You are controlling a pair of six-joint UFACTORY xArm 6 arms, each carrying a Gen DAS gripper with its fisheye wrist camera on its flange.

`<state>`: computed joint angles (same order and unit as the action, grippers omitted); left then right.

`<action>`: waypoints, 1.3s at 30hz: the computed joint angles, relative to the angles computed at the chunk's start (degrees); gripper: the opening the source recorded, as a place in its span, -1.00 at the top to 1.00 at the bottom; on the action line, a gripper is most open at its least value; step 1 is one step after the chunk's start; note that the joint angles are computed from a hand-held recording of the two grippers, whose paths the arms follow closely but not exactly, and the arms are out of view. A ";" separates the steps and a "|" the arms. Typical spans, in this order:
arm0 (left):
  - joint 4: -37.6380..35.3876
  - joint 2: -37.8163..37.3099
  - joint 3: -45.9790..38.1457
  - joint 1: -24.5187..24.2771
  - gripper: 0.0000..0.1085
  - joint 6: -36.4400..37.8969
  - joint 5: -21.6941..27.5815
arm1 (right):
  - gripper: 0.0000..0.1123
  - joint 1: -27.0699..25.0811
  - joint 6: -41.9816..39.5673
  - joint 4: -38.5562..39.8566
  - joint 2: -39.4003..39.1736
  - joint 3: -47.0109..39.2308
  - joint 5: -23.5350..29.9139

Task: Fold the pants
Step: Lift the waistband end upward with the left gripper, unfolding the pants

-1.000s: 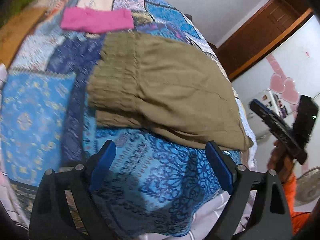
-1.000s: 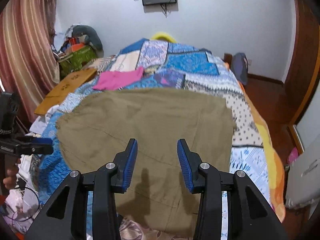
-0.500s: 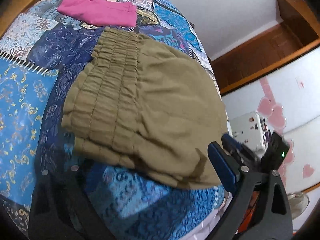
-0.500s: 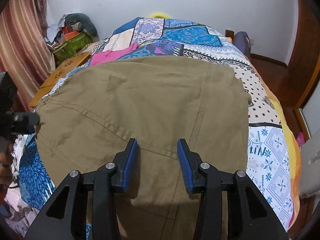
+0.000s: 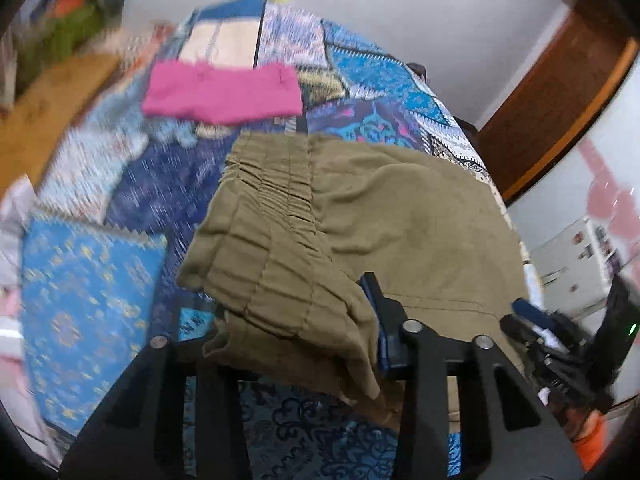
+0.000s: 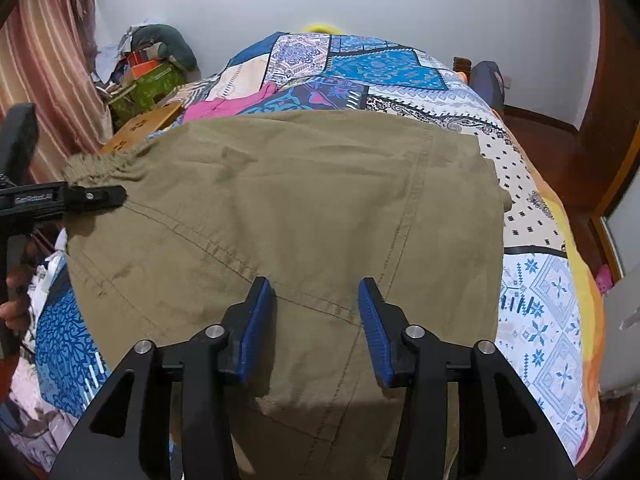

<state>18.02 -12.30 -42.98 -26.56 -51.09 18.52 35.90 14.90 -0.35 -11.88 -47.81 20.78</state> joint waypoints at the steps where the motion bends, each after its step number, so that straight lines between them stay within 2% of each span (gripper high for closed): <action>1: 5.35 -0.70 -0.36 -0.52 0.31 -3.34 1.54 | 0.22 -0.13 -0.30 0.02 0.30 -0.37 0.24; 4: 15.62 -2.42 -1.12 -2.42 0.32 -9.19 6.27 | 0.20 -0.26 -2.52 1.98 1.20 -2.18 2.32; 7: 22.79 -3.63 -1.85 -5.12 0.32 -12.86 11.63 | 0.20 -0.23 -3.01 3.01 2.60 -5.35 4.63; 13: 30.81 -5.76 -2.14 -9.26 0.32 -16.23 17.61 | 0.20 3.21 -7.66 8.68 6.74 -11.35 1.99; 19: 32.80 -7.57 -2.69 -10.13 0.36 -17.23 18.39 | 0.20 7.49 -12.49 11.80 10.93 -15.51 5.48; 22: 32.79 -7.22 -3.70 -10.30 0.37 -17.43 17.49 | 0.20 7.67 -14.62 16.03 11.45 -15.29 5.48; 27: 36.88 -5.62 -6.68 -13.16 0.40 -18.54 20.62 | 0.20 6.64 -17.33 20.20 9.91 -14.70 6.82; 34: 38.05 -3.88 -10.68 -14.97 0.42 -16.74 21.67 | 0.19 3.98 -11.89 13.66 -0.62 -5.11 4.48; 39: 39.48 -1.73 -13.92 -16.95 0.43 -16.18 21.59 | 0.19 0.75 -5.56 7.45 -6.87 1.33 5.48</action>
<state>57.49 -14.03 -56.90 -43.50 -67.26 40.12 36.65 9.34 7.10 -18.75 -46.47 26.26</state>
